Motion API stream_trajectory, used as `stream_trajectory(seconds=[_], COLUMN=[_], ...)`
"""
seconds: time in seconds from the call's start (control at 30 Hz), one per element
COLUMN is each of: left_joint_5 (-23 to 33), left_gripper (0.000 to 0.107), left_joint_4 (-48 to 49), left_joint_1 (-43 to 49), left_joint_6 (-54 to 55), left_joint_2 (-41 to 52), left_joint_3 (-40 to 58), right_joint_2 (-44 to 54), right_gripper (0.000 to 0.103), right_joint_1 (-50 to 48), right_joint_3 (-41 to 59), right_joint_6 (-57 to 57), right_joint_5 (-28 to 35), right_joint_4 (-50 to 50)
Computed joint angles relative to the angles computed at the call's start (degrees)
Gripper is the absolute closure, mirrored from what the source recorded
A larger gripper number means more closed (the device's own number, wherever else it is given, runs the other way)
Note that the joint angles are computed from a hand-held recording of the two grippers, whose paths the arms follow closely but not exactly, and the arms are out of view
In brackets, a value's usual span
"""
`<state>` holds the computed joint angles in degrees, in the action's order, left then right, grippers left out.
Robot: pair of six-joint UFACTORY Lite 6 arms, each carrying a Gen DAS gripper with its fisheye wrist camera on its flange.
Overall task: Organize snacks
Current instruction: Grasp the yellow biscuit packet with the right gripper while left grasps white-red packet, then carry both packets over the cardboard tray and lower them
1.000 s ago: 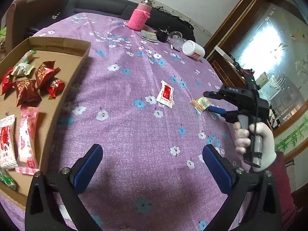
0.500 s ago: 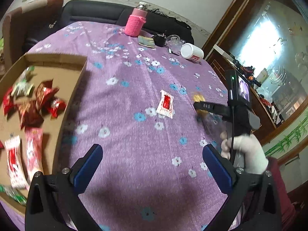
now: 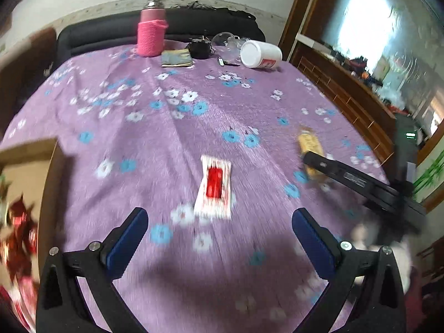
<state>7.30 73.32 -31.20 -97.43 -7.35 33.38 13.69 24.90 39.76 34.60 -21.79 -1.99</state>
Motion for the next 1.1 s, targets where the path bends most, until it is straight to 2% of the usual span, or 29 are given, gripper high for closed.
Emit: stream_trajectory(seconds=[0.1, 0.17, 0.23, 0.3, 0.4, 0.5, 0.57, 0.6, 0.63, 0.67, 0.73, 0.9, 1.0, 1.1], left_joint_5=[0.2, 0.4, 1.9, 2.7, 1.7, 5.9, 4.8, 3.6, 4.5, 5.6, 3.6, 3.2, 2.1, 1.4], left_gripper=[0.004, 0.006, 0.025, 0.040, 0.041, 0.038, 0.040, 0.049, 0.075, 0.078, 0.078, 0.078, 0.078, 0.078], left_joint_4=[10.8, 13.8, 17.0, 14.3, 12.1, 16.8, 15.3, 15.5, 15.6, 14.7, 16.9, 23.8, 28.3, 26.3], left_joint_1=[1.0, 1.2, 0.6, 0.4, 1.1, -2.0, -1.3, -0.7, -0.8, -1.1, 0.3, 0.8, 0.7, 0.0], left_joint_6=[-9.2, -11.2, -13.1, -9.6, -7.0, -9.5, -7.8, -7.9, -8.1, -7.0, -9.9, -18.4, -24.5, -25.0], left_joint_2=[9.6, 14.2, 17.9, 21.3, 24.6, 26.4, 26.5, 26.2, 25.8, 25.5, 23.7, 20.0, 14.4, 4.5], left_joint_3=[6.7, 10.2, 12.8, 15.3, 17.3, 18.0, 18.2, 18.0, 17.7, 17.5, 15.9, 12.6, 8.5, 1.9], right_joint_2=[-0.4, -1.0, -1.6, -2.1, -2.3, -2.7, -2.8, -3.0, -2.9, -2.9, -2.7, -2.8, -3.1, -3.5], right_gripper=[0.070, 0.070, 0.070, 0.070, 0.070, 0.070, 0.070, 0.070, 0.070, 0.070, 0.070, 0.070, 0.070, 0.070], right_joint_1=[-0.1, -0.1, -0.3, -1.0, -1.7, -1.9, -1.7, -1.5, -1.4, -1.3, -1.3, -1.2, -0.6, 0.3], right_joint_3=[-0.3, -0.6, -0.9, -1.4, -1.6, -1.9, -2.0, -2.2, -2.2, -2.2, -2.1, -2.2, -2.5, -3.0], right_joint_6=[1.5, 0.6, 1.0, 3.2, 5.7, 6.7, 6.4, 6.1, 5.8, 5.5, 5.4, 4.8, 3.9, 3.1], right_joint_5=[-0.1, -0.2, -0.4, -0.9, -1.2, -1.4, -1.6, -1.7, -1.7, -1.8, -1.8, -2.1, -2.7, -3.6], right_joint_4=[-1.8, -1.2, -1.7, -4.1, -6.6, -7.6, -7.2, -6.9, -6.6, -6.3, -6.2, -5.7, -5.1, -4.7])
